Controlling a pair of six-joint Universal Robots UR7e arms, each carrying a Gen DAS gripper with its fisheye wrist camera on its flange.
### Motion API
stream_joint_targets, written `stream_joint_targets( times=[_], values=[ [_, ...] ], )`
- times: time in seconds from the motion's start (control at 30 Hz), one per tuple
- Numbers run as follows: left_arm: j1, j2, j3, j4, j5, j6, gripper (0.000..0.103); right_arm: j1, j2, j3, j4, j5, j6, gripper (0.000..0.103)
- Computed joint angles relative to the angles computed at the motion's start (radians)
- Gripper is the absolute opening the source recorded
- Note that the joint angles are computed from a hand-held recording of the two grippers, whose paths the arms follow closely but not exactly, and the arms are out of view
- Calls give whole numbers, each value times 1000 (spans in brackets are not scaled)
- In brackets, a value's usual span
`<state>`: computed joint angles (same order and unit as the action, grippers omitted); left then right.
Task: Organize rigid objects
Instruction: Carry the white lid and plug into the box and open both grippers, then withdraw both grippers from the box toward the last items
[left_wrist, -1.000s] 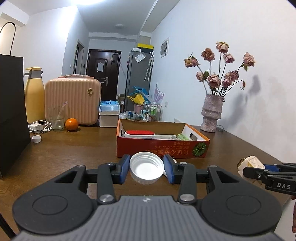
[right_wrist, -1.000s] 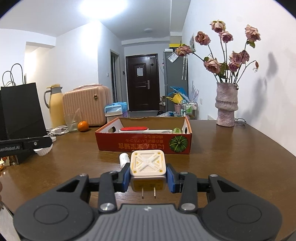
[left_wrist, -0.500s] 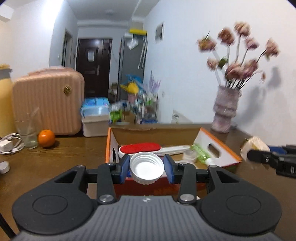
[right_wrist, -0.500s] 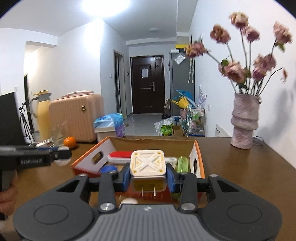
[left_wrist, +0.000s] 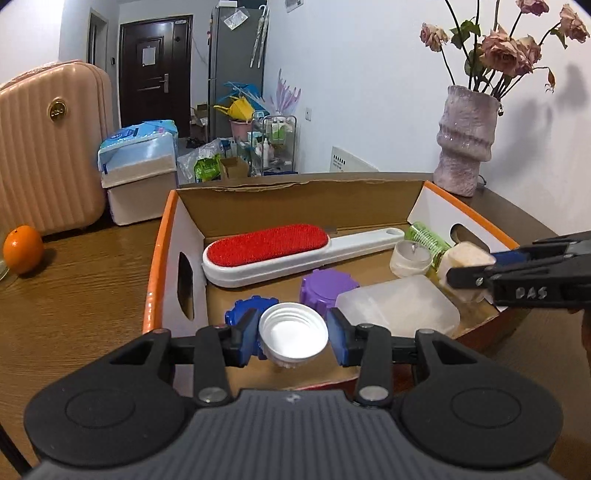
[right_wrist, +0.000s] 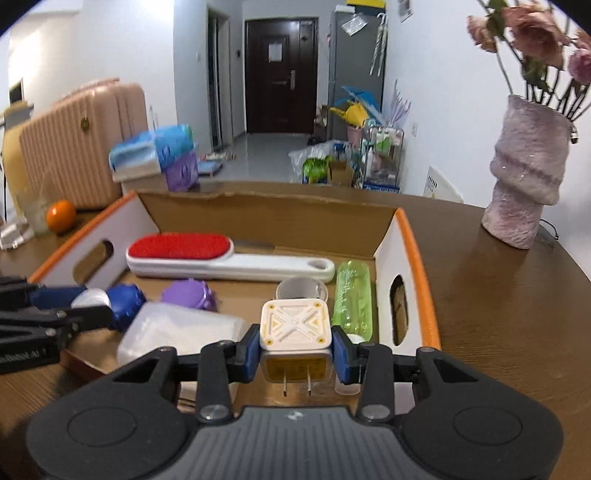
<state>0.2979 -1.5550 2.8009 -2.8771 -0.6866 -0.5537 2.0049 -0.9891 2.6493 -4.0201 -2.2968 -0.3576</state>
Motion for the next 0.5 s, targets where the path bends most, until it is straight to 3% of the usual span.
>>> stream_joint_targets(
  times=[0.13, 0.27, 0.37, 0.5],
  values=[
    [12, 4, -2, -21, -17, 14, 42, -4, -5, -16, 70, -19, 8, 39],
    [-1, -35, -7, 38, -28, -2, 45, 4, -40, -18, 125, -23, 32, 40],
    [-37, -123, -20, 184, -26, -55, 60, 52, -76, -16, 154, -54, 45, 40],
    [-122, -263, -46, 440, 9, -166, 62, 137, -159, -11, 235, -102, 78, 42]
  ],
)
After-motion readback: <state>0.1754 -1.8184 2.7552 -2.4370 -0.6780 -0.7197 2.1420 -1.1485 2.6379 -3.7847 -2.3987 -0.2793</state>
